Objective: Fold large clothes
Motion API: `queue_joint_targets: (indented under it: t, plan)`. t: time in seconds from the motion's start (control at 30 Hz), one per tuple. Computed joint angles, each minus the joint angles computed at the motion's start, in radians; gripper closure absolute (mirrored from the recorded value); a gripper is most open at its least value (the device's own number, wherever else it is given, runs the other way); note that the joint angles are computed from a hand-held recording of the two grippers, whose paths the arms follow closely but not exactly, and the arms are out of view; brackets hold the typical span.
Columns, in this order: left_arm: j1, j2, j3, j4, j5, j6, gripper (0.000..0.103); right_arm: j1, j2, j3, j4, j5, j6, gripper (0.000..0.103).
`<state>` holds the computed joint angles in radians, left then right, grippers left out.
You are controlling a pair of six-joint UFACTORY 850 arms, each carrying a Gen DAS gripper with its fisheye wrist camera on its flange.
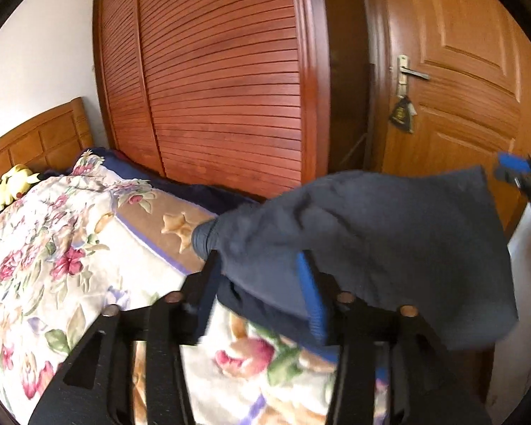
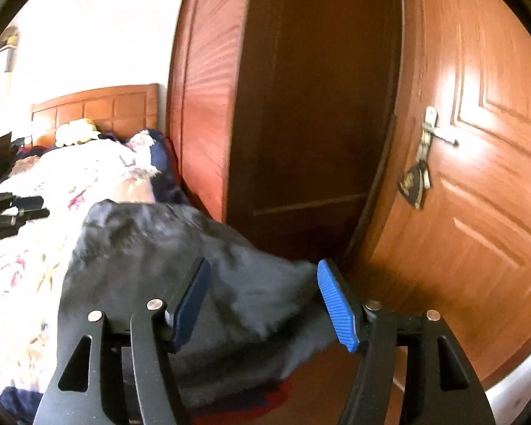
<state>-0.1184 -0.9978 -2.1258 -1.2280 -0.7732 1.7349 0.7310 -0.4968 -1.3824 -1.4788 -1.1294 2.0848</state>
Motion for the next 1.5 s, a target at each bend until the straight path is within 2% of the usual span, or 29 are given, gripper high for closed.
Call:
queue_joint_targets:
  t: [0.07, 0.23, 0.3, 0.53, 0.63, 0.73, 1.0, 1.3, 1.4, 1.5]
  plan:
    - [0.015, 0.028, 0.061, -0.025, -0.024, 0.052, 0.034, 0.0, -0.016, -0.023, -0.031, 0.044, 0.002, 0.038]
    - [0.046, 0.073, 0.177, -0.066, -0.05, 0.118, 0.033, -0.026, -0.087, -0.101, 0.026, 0.15, -0.074, 0.038]
    - [0.057, 0.091, 0.224, -0.078, -0.056, 0.139, 0.033, -0.057, -0.114, -0.122, 0.116, 0.223, -0.132, 0.038]
    - [0.069, 0.144, 0.343, -0.107, -0.045, 0.232, 0.033, -0.071, -0.07, -0.016, 0.079, 0.251, 0.032, 0.035]
    - [0.074, 0.168, 0.393, -0.12, -0.056, 0.243, 0.033, -0.055, -0.065, -0.012, 0.1, 0.216, 0.045, 0.035]
    - [0.076, 0.193, 0.443, -0.13, -0.059, 0.264, 0.033, -0.038, -0.12, -0.072, 0.099, 0.167, 0.055, 0.035]
    - [0.098, 0.278, 0.597, -0.17, -0.074, 0.372, 0.033, 0.09, -0.149, -0.092, 0.092, 0.043, 0.12, 0.033]
    - [0.141, 0.341, 0.699, -0.172, -0.104, 0.393, 0.033, 0.198, -0.207, -0.147, 0.144, -0.004, 0.149, 0.024]
    - [0.164, 0.353, 0.714, -0.157, -0.117, 0.374, 0.033, 0.226, -0.252, -0.203, 0.164, -0.025, 0.133, 0.022]
    - [0.189, 0.368, 0.736, -0.183, -0.091, 0.387, 0.033, 0.246, -0.312, -0.284, 0.182, -0.043, 0.1, 0.022]
